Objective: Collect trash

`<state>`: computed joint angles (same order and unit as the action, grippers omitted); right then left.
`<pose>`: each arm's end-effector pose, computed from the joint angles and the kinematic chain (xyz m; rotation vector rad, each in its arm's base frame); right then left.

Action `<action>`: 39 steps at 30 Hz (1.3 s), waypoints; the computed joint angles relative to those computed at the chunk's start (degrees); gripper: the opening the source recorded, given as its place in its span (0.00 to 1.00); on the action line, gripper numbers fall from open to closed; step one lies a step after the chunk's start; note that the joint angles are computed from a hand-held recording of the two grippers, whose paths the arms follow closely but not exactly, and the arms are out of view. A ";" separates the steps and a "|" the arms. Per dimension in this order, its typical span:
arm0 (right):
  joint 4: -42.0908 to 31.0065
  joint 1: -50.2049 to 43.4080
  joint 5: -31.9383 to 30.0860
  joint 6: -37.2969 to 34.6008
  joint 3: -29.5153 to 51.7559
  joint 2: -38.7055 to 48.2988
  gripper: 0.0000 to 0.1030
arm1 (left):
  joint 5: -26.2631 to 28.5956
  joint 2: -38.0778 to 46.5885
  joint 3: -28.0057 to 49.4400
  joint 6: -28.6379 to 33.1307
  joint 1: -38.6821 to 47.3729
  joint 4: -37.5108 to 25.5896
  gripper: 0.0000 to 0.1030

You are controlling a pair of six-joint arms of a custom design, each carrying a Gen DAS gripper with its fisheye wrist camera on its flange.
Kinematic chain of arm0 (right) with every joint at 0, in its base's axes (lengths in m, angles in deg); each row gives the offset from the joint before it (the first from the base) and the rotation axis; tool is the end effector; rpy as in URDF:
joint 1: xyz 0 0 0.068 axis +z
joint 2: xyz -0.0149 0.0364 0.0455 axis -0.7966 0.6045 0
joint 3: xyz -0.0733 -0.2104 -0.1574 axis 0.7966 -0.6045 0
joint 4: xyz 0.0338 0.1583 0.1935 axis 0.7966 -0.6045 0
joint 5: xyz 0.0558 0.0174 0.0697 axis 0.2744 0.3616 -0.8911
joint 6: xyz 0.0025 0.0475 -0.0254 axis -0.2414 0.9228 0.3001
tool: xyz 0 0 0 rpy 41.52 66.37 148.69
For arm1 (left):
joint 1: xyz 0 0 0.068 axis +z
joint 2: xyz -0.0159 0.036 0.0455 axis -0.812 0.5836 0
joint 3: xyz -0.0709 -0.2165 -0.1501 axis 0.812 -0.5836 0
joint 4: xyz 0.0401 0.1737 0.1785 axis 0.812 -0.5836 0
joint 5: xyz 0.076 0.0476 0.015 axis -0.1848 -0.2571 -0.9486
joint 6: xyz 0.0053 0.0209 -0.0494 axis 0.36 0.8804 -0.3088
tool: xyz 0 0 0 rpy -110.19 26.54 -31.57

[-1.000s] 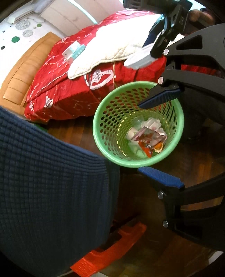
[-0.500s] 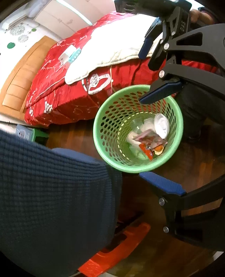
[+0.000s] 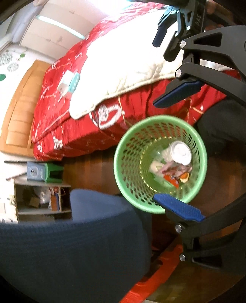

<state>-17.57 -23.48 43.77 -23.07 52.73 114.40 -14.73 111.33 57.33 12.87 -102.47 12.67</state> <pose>0.2349 0.1353 0.2478 -0.3729 2.5002 0.4185 0.1812 -0.1778 0.2511 -0.2714 2.4333 -0.1322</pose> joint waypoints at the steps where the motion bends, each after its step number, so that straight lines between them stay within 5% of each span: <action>1: -0.65 -0.87 0.58 -0.24 -0.63 -1.57 0.89 | -0.28 0.77 0.95 0.09 -0.69 0.01 0.88; 19: -12.30 -20.21 4.41 -4.39 -7.28 -22.99 0.89 | -2.88 17.41 20.64 6.77 -11.05 0.51 0.91; 33: -19.17 -45.50 -4.55 -15.71 -7.33 -30.86 0.89 | -1.84 29.37 35.73 10.79 -15.49 -1.48 0.91; 39: -20.52 -49.51 -6.51 -17.80 -6.47 -32.01 0.89 | -2.00 31.43 39.02 11.83 -15.79 -2.16 0.91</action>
<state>-38.09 -72.99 37.26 -40.87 46.26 82.39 -16.73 142.76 96.35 24.70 -118.27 10.51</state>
